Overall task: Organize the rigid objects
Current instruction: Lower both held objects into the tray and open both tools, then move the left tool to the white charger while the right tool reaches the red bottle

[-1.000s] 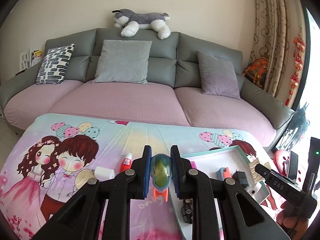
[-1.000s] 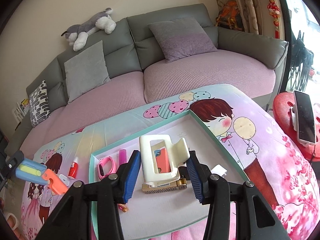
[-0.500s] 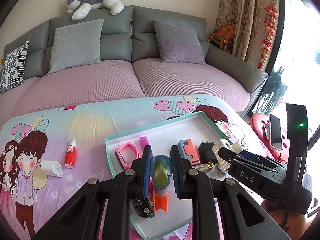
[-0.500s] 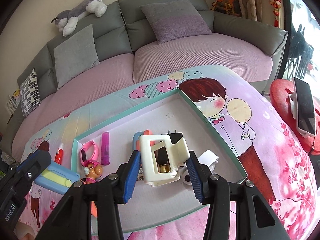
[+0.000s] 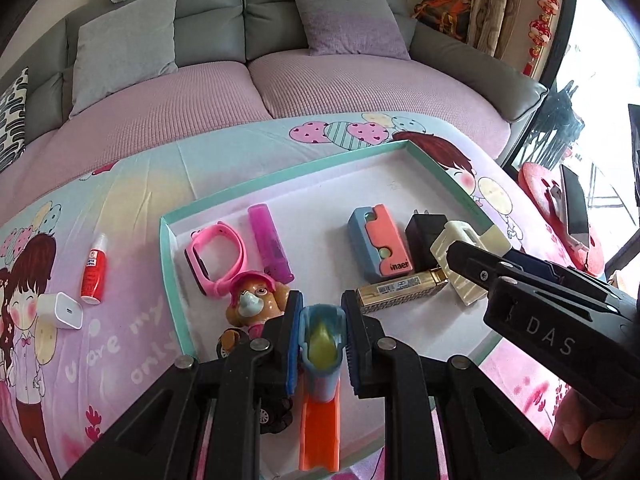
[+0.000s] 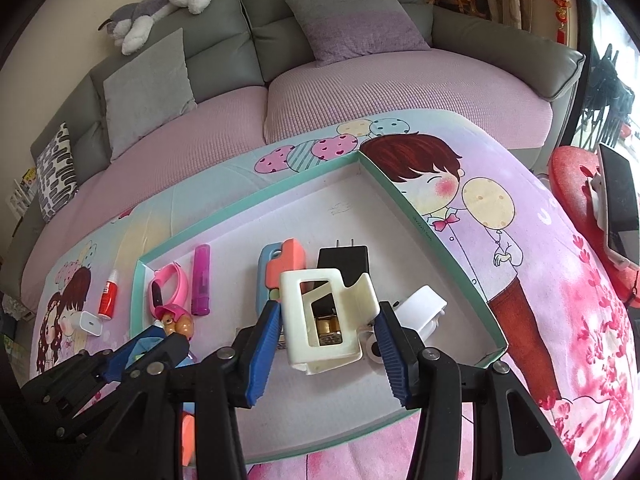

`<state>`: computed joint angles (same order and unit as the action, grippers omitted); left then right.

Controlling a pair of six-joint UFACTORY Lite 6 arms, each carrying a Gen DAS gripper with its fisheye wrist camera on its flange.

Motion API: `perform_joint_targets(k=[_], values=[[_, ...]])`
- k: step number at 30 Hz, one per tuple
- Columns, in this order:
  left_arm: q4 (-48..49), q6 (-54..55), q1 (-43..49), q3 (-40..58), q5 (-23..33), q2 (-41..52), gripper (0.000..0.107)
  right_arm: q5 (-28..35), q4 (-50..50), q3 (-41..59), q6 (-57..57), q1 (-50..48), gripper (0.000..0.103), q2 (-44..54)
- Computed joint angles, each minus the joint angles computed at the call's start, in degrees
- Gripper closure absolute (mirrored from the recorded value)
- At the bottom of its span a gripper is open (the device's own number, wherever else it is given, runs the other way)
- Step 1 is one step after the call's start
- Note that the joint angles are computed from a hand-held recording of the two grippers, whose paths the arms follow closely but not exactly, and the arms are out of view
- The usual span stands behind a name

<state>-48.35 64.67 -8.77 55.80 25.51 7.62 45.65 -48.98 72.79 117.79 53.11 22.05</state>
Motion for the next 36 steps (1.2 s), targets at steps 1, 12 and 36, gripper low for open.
perform_joint_targets(k=[1,12,36], values=[[0.08,-0.17,0.11,0.16,0.09,0.19,0.086,0.21,0.15,0.21,-0.30,0.03,0.052,0.08],[0.39,-1.32,4.63,0.97,1.41,-3.01,0.044,3.47,-2.89,0.08,2.52,1.40,0.037,-1.48],[13.47,-23.59,25.41,13.47,-7.21,9.15,0.021,0.38,-4.72,11.36,-1.05,1.34,0.037,8.78]])
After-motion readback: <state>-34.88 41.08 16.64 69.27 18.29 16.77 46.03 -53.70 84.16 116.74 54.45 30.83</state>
